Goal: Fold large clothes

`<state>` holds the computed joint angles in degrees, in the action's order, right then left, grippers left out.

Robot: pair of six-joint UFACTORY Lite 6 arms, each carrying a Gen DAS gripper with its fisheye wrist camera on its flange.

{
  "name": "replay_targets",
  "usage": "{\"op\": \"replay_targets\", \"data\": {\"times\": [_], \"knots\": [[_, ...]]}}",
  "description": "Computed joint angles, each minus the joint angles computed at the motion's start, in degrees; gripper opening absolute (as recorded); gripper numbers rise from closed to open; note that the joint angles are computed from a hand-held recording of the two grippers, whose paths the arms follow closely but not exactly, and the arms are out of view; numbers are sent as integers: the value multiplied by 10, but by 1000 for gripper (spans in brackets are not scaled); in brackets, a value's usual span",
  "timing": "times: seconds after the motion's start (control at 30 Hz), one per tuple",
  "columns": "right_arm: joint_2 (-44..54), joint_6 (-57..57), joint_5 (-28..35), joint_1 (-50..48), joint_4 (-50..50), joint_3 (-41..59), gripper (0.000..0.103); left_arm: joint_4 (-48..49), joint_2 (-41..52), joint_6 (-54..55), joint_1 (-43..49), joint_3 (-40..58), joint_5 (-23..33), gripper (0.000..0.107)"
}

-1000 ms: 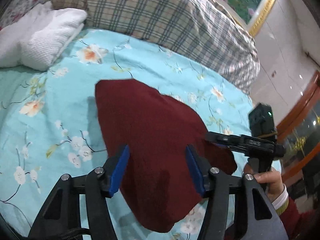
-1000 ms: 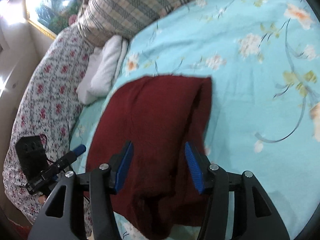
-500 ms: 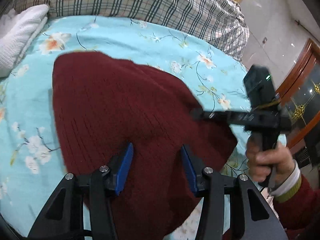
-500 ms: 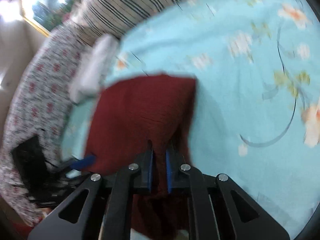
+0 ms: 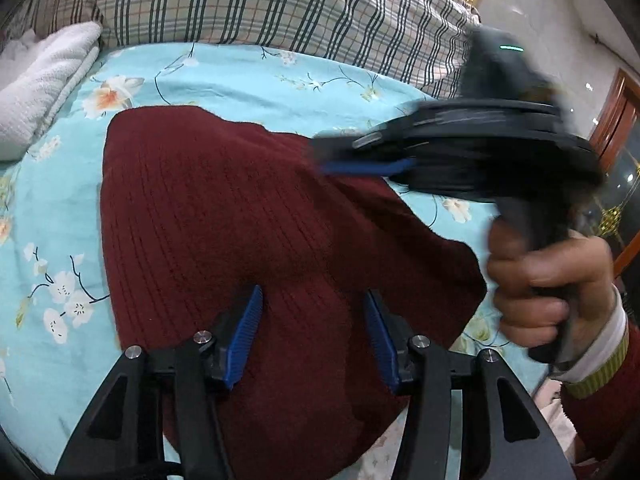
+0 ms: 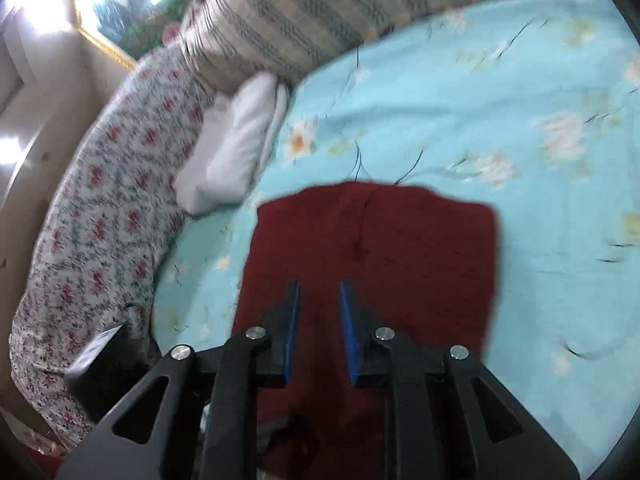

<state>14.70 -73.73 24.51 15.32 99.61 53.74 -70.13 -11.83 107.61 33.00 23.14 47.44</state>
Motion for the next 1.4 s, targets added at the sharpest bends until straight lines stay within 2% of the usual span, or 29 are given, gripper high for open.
{"op": "replay_targets", "data": {"times": [0.03,0.07,0.1,0.13,0.23,0.3,0.33,0.4,0.47,0.57,0.63,0.7,0.77,0.83,0.87,0.9,0.97,1.0,1.13,1.3,1.4], "knots": [[37,-14,4,-5,17,19,21,-8,0,6,-1,-5,-1,51],[61,-48,-4,-12,54,27,16,-22,6,15,-3,-7,-3,51],[77,-67,-25,-19,78,33,14,-31,11,21,-8,-9,-5,51],[90,-81,-26,-29,96,37,0,-43,12,26,-17,-13,-12,51],[87,-110,21,-53,137,13,0,-39,-9,12,-36,-16,-30,51],[50,-114,10,-46,135,-16,0,12,-9,-16,8,3,22,51],[31,-117,10,-48,132,-32,0,50,4,-30,56,25,77,50],[-38,-122,-3,-42,131,-83,2,101,22,-38,133,55,158,44],[-113,-117,-13,-34,122,-135,2,143,44,-24,218,87,230,42],[-216,-94,-16,-7,98,-206,2,198,84,2,291,124,311,40],[-255,-91,-20,20,100,-235,2,228,80,27,313,119,334,38],[-293,-87,-20,40,97,-275,2,241,58,51,307,92,308,38],[-303,-100,-39,61,110,-298,2,241,36,57,269,48,237,37],[-290,-154,-101,86,178,-313,2,226,48,64,231,21,161,27],[-270,-210,-102,76,234,-323,1,211,57,72,217,12,133,21],[-257,-249,-79,52,275,-342,0,203,70,74,213,14,124,9],[-249,-281,14,-6,296,-383,0,208,118,44,211,48,133,8],[-247,-294,37,-18,305,-394,0,212,133,38,214,59,137,6],[-266,-347,8,19,376,-405,0,224,132,40,238,58,148,4],[-289,-345,21,13,386,-436,0,177,109,28,202,43,127,4],[-332,-344,1,29,406,-464,0,170,84,27,205,27,122,4]]}}
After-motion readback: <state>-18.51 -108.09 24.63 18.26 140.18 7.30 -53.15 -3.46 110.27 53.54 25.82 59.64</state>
